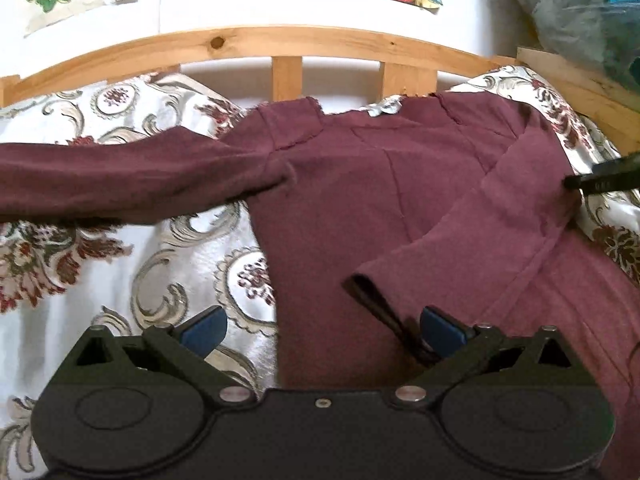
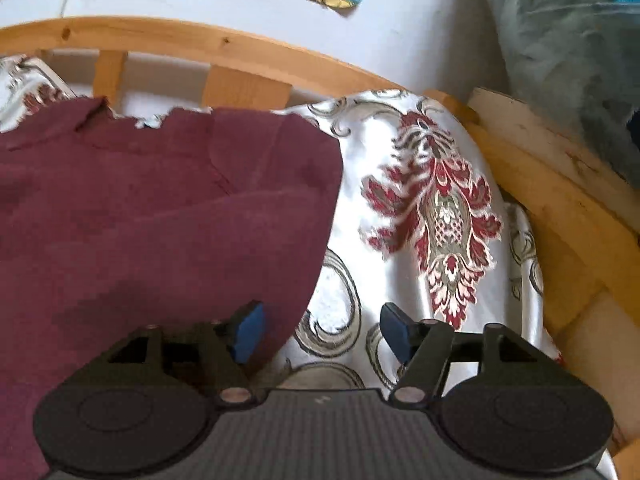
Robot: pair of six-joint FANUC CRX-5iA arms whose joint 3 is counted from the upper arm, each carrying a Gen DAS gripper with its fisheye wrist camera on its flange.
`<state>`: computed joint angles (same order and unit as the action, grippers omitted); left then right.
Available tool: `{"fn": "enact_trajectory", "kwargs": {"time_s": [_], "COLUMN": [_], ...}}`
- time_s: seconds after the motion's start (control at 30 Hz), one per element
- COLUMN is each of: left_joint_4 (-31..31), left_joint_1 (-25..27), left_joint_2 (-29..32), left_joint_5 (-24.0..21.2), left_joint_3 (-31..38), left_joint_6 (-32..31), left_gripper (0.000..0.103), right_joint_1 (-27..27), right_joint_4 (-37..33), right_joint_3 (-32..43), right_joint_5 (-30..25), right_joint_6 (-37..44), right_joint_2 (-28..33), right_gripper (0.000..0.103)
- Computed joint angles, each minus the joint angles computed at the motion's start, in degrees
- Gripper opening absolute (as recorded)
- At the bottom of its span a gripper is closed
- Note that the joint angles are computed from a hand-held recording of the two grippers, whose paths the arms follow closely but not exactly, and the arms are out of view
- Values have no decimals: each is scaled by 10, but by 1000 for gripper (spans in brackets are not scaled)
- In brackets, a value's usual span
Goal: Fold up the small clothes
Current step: 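Carry the held sleeve across the shirt body with the right tool and release, then reach the left tool to the other sleeve cuff and close on it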
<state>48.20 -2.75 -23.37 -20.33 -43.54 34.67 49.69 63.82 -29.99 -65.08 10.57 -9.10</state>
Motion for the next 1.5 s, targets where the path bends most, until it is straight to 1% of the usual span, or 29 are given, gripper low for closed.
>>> {"fn": "enact_trajectory", "kwargs": {"time_s": [0.13, 0.17, 0.2, 0.27, 0.3, 0.37, 0.4, 0.43, 0.47, 0.5, 0.53, 0.6, 0.63, 0.7, 0.73, 0.8, 0.9, 1.03, 1.1, 1.27, 1.37, 1.43, 1.5], "left_joint_4": [-83, -111, -133, -153, -159, -192, -201, -190, -160, -124, -117, -169, -180, -202, -204, -194, -247, -209, -204, -211, -220, -270, -350], "left_joint_1": [21, 27, 32, 45, 52, 73, 86, 101, 114, 126, 139, 173, 189, 225, 243, 283, 313, 354, 359, 350, 347, 337, 317], "left_joint_2": [-8, -12, -15, -21, -24, -37, -48, -62, -78, -99, -120, -155, -170, -196, -208, -232, -247, -260, -258, -249, -232, -206, -162], "left_joint_5": [-16, -15, -14, -18, -23, -42, -53, -62, -62, -52, -51, -83, -97, -135, -152, -178, -203, -223, -231, -222, -217, -215, -229], "left_joint_3": [30, 39, 46, 59, 65, 81, 85, 81, 68, 49, 40, 53, 55, 64, 66, 61, 79, 73, 78, 81, 84, 105, 151], "left_joint_6": [105, 141, 172, 215, 232, 287, 303, 297, 266, 229, 218, 254, 261, 294, 310, 322, 375, 357, 357, 354, 370, 426, 506], "left_gripper": [102, 102, 102, 102, 102, 102, 102, 102, 102, 102, 102, 102, 102, 102, 102, 102, 102, 102, 102, 102, 102, 102, 102], "right_joint_1": [16, 22, 30, 50, 63, 93, 106, 123, 140, 158, 173, 204, 214, 237, 247, 261, 268, 273, 275, 283, 285, 286, 287], "right_joint_4": [-3, -3, -2, 10, 15, 20, 23, 27, 34, 43, 50, 49, 48, 36, 32, 27, 23, 17, 22, 31, 31, 37, 47], "right_joint_3": [10, 12, 12, 6, 5, 5, 6, 5, 5, 1, -1, 0, 0, 11, 18, 28, 38, 53, 54, 47, 43, 38, 32], "right_joint_5": [-26, -29, -26, -16, -18, -17, -16, -19, -25, -30, -33, -25, -16, -6, -5, -2, 15, 15, 13, 5, 5, 0, 0], "right_joint_6": [-32, -37, -44, -65, -74, -92, -102, -120, -143, -174, -204, -250, -262, -256, -249, -250, -243, -237, -244, -258, -258, -259, -262], "right_joint_2": [5, 2, -3, -18, -22, -31, -34, -35, -35, -35, -36, -37, -38, -31, -25, -16, -11, -2, -2, -4, -8, -10, -13], "right_gripper": [74, 78, 86, 95, 98, 102, 103, 103, 103, 103, 103, 103, 103, 103, 103, 103, 103, 103, 103, 103, 103, 103, 103]}}
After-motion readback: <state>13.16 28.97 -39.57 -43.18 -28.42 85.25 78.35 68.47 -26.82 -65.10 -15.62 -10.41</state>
